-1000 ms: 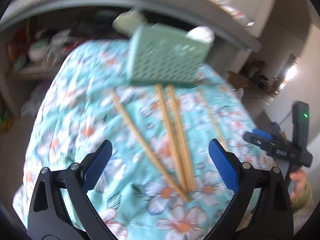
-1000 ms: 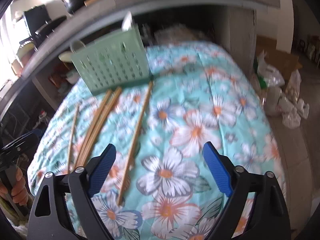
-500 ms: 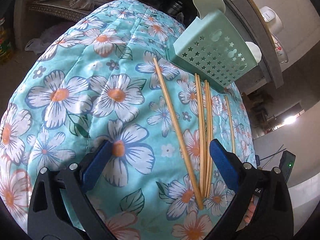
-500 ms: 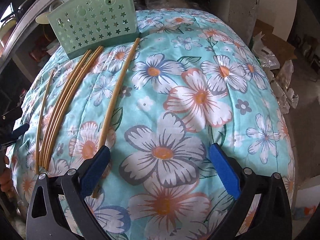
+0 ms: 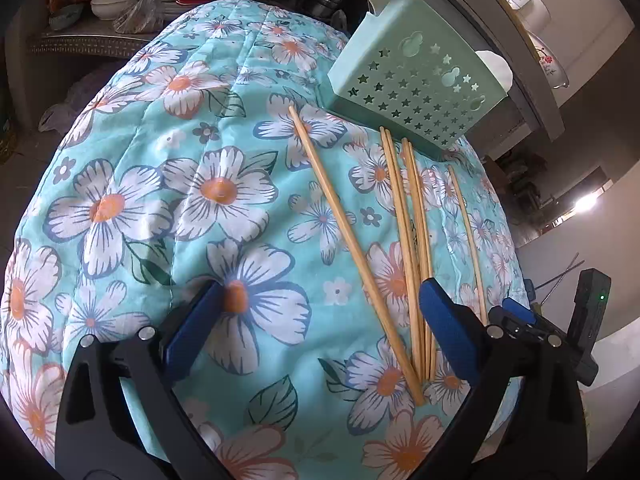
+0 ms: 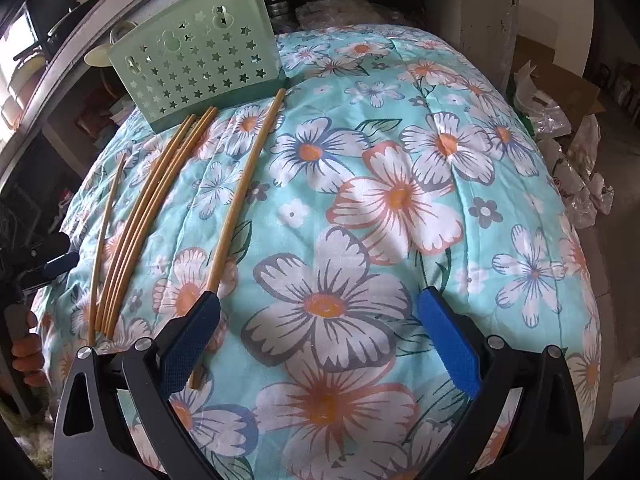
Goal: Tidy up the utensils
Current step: 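Move both tools over the wooden chopsticks beside the holder, then grasp a single wooden chopstick with the right tool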
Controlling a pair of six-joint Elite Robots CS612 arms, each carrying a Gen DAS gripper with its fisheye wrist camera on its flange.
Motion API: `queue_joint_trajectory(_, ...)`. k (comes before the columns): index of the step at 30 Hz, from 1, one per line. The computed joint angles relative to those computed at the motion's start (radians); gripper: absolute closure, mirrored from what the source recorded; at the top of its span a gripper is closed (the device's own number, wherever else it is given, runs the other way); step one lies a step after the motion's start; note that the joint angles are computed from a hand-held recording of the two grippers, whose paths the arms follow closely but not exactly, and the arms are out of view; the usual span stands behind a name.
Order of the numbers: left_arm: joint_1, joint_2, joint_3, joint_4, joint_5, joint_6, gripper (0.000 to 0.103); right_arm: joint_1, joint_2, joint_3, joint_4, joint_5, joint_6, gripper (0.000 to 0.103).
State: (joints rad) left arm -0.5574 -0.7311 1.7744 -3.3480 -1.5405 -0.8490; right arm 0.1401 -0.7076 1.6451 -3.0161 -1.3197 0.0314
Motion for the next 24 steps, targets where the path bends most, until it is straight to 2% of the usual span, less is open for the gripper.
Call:
queue_joint_trajectory(2, 0.001, 0.001, 0.002, -0.012, -0.002, -0.003, 0.008, -0.007, -0.006, -0.002, 0.008, 0.029, 0.018, 0.006)
queue_joint_trajectory(4, 0.002, 0.003, 0.004, -0.023, -0.004, -0.004, 0.008, -0.011, -0.011, 0.006, -0.037, 0.047, 0.036, 0.007)
queue_joint_trajectory(7, 0.0, 0.003, 0.007, -0.027, 0.004, 0.003, 0.008, -0.011, -0.013, 0.004, -0.078, 0.083, 0.045, 0.012)
queue_joint_trajectory(10, -0.007, 0.001, 0.009, -0.019, 0.023, 0.024, 0.008, -0.011, -0.004, -0.019, -0.059, 0.136, 0.061, 0.021)
queue_joint_trajectory(15, -0.017, -0.001, 0.011, -0.009, 0.049, 0.056, 0.008, 0.005, 0.022, -0.084, 0.042, 0.161, 0.058, 0.039)
queue_joint_trajectory(19, -0.02, -0.003, 0.011, 0.003, 0.055, 0.079, 0.008, 0.025, 0.046, -0.139, 0.133, 0.139, 0.035, 0.053)
queue_joint_trajectory(22, -0.023, -0.006, 0.007, 0.029, 0.066, 0.094, 0.008, 0.04, 0.054, -0.157, 0.158, 0.089, 0.019, 0.067)
queue_joint_trajectory(24, -0.028, -0.009, 0.002, 0.06, 0.083, 0.107, 0.008, 0.045, 0.056, -0.163, 0.16, 0.063, 0.015, 0.086)
